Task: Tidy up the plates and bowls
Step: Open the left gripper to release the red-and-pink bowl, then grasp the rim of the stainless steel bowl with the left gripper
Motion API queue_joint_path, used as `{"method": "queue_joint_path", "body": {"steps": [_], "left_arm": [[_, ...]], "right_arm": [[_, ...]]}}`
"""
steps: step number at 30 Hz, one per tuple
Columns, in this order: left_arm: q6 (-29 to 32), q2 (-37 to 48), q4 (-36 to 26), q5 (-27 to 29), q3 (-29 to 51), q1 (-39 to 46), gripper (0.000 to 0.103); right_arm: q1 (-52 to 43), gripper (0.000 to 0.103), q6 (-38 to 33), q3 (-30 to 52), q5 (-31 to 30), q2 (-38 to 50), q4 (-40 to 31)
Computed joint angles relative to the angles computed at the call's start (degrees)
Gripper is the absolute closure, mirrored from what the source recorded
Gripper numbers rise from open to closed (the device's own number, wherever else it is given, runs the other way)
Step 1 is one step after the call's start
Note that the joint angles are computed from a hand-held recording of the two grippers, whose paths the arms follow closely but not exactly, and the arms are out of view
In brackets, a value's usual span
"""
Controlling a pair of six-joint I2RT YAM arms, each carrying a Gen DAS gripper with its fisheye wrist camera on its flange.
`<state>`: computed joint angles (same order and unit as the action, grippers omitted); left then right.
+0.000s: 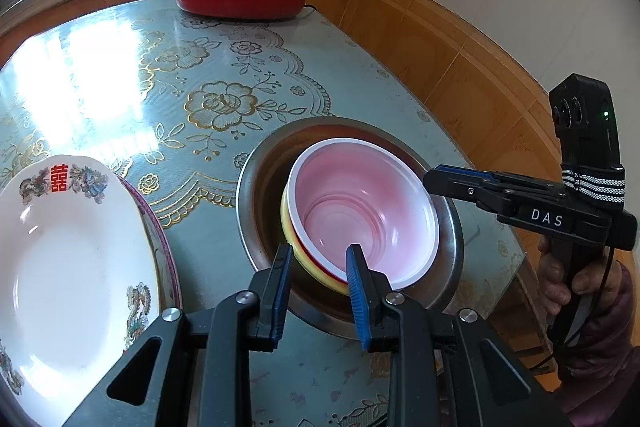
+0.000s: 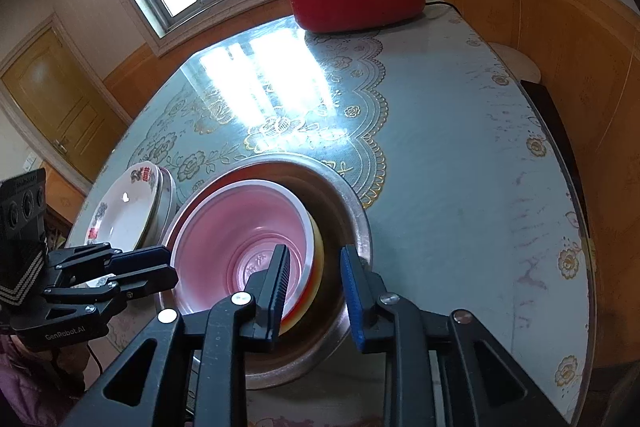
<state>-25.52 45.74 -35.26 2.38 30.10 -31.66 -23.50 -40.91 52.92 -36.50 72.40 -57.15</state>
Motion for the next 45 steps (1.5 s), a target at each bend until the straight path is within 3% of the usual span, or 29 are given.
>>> {"method": "queue_joint_path", "body": {"steps": [4, 8, 13, 19, 23, 30, 45], "left_arm": [[-0.59, -2.78, -1.81, -0.9, -0.03, -0.34, 0.068], [0.26, -7.99, -3.88, 1.55, -0.51, 3.78, 0.061], [3.03, -11.02, -7.1, 3.33, -0.6, 7.68, 0.063], [2.5, -11.87, -8.61, 2.5, -2.26, 3.74, 0.065], [1.33, -10.98, -7.16, 2.66, -3.45, 2.08, 0.066], [0.08, -6.77, -1.86, 1.73, -4.25, 0.64, 0.07], [0.61, 11.7, 10.01, -3.93, 0.38, 0.46, 0.076]], "right_arm": [[-2.6, 0.077, 1.3, 0.97, -1.01, 0.81, -0.2], [-4.95, 0.073, 2.7, 1.94, -0.82, 2.73, 0.21], [-5.96, 0.072, 3.86, 2.16, 0.36, 4.68, 0.68], [-5.07, 0.072, 3.12, 1.41, 0.08, 5.15, 0.5], [-4.26, 0.074, 3.02, -0.42, 1.2, 4.19, 2.44], [-2.86, 0.092, 2.91, -2.59, 0.92, 2.84, 4.92], [-1.92, 0.09, 9.01, 0.16, 2.24, 9.76, 11.65]]}}
